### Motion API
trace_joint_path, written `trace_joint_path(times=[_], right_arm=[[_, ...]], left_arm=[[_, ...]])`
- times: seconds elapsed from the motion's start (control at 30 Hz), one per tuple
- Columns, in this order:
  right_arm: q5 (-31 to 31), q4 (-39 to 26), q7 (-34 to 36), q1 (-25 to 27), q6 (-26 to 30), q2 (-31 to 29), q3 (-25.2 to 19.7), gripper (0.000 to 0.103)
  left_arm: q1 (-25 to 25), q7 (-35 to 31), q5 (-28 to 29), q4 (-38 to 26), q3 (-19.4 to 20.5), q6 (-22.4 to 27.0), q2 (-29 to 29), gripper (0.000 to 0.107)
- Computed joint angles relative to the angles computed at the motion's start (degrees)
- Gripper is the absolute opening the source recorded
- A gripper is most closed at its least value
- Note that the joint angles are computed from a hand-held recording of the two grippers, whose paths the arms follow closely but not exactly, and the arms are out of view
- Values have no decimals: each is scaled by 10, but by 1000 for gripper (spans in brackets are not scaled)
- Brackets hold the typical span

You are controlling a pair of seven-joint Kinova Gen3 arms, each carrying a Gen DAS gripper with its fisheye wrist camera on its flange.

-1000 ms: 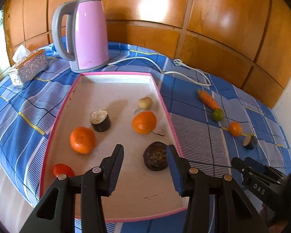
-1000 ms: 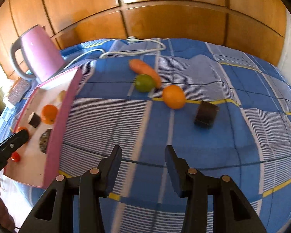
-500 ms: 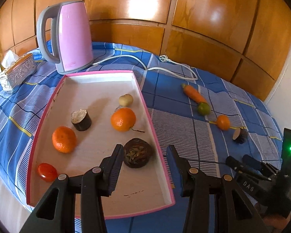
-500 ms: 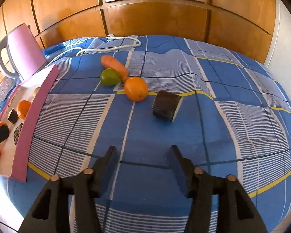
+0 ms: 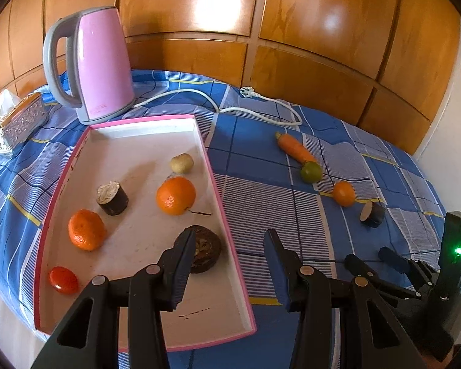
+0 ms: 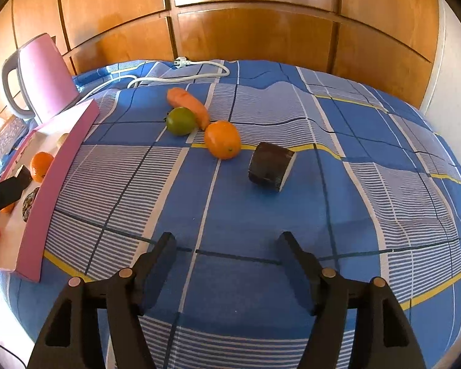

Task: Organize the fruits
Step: 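Grasp the dark eggplant slice with the right tool while the left tool approaches the orange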

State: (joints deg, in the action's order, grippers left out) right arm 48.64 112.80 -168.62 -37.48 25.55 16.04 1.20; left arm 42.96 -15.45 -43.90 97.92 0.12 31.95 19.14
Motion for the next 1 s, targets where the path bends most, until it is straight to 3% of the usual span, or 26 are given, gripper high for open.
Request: trace_joint_path(times=[0.77,1.0], right_arm=[[18,22,-52,39,-10,-21,6,70],[5,-6,-23,59,-16,-12,9,70]], left_arm=[[7,-107,80,-46,4,-8,40,47],[12,-130,99,-54,-3,-11,46,47]])
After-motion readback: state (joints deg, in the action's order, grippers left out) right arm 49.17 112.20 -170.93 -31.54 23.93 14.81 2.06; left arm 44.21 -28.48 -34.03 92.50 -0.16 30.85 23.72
